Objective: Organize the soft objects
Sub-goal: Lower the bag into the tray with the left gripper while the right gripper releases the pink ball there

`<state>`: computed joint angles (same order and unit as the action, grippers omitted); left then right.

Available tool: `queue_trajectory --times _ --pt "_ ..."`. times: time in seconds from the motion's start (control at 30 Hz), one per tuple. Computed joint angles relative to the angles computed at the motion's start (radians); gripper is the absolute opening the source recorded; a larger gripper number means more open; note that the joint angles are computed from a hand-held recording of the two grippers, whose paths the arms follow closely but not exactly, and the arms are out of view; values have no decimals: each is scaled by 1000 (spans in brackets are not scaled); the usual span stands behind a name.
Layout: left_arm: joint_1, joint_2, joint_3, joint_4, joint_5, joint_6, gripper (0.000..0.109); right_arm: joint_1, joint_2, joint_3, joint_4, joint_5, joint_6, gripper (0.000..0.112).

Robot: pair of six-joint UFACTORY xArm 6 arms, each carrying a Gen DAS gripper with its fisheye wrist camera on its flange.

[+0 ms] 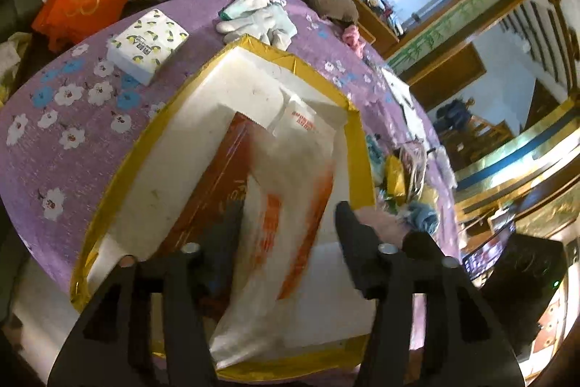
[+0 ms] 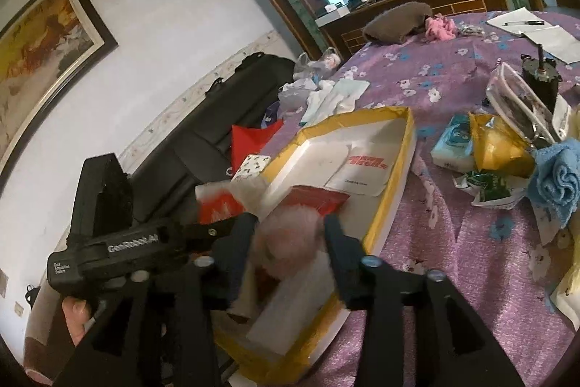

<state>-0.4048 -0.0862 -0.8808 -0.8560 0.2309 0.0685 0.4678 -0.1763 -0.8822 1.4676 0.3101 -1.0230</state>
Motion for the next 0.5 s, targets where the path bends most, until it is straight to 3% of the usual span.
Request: queue_trajectory --times 0.07,0.2,0.27,0.43,0.5 --pt "-11 -7 4 -22 -23 12 58 -4 -6 3 28 1 -28 60" --pt "-28 -23 -11 -227 -23 172 58 -13 -28 15 65 13 -65 64" --pt "-52 -37 -11 -296 -65 239 58 -20 -43 24 68 20 -64 65" --pt "-122 -62 -14 -298 -181 317 59 -72 -122 85 80 73 -99 71" --pt "-145 -67 -8 -242 -215 290 73 -101 -150 113 68 99 -93 71"
